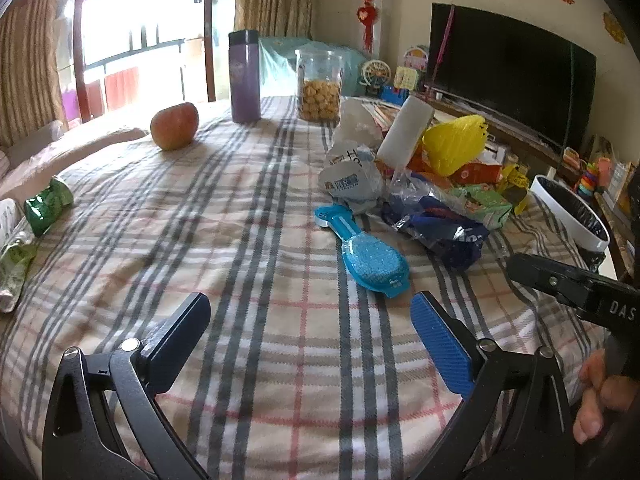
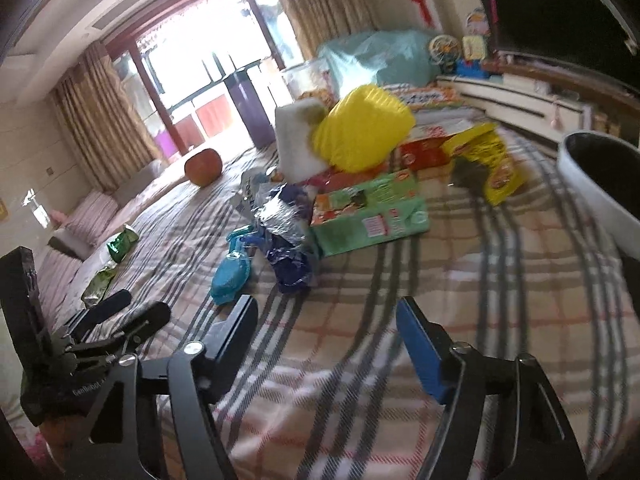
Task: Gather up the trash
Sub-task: 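Grasp the blue scrubbing brush with the left tool while the right tool grasps the clear plastic bag, then carry the brush and plastic bag in both tools over the white trash bin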
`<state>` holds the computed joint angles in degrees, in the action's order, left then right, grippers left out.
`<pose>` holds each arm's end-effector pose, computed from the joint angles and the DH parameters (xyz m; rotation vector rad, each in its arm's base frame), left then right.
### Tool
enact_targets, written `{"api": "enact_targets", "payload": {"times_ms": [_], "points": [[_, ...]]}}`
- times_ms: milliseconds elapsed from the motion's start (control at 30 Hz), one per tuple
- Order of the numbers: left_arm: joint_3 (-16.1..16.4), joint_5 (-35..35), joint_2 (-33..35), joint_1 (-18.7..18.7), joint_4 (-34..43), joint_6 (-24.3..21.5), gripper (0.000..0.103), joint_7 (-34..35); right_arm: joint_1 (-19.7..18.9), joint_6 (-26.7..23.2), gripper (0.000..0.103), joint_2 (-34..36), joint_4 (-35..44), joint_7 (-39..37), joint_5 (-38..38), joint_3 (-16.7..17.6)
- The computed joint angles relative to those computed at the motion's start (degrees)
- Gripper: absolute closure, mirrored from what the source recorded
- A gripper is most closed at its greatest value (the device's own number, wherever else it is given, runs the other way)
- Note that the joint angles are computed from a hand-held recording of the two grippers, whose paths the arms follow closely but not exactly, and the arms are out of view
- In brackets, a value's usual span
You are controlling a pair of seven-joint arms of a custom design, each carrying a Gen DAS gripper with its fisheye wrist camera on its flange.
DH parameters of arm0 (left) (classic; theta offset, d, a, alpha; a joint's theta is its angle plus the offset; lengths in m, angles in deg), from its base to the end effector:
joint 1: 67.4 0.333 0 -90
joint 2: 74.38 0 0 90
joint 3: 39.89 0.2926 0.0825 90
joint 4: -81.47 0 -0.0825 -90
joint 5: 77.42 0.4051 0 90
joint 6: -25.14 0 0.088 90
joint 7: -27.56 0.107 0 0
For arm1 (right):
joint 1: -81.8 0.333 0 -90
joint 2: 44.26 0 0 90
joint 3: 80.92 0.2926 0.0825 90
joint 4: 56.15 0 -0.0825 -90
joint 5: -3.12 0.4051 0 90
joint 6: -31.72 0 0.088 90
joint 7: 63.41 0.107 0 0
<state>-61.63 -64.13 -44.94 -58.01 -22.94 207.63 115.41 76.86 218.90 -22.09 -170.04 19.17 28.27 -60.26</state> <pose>0.6883 -0.1381 0.3451 -1.4795 1.9710 -0.9799 0.6493 0.1198 0.3422 -1.4891 1.7260 -0.4546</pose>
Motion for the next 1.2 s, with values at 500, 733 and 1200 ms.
{"api": "enact_targets", "payload": {"times_ms": [500,733,1200], "points": [[0.7,-6.5,9.9,-6.0,18.4,-19.0,0.024,10.2,-1.9,-12.5,0.052,7.6,12.9,-9.6,7.3,0.9],[1.4,-11.9,11.4,-7.1,21.9,-22.2,0.054,16.0,-0.7,-15.3,0.052,9.3,16.4,-14.5,12.9,0.0],[-1.5,-23.1,6.2,-1.5,13.6,-20.3,0.056,26.7,5.0,-18.5,0.078,9.3,18.4,-19.7,18.6,-5.2]]}}
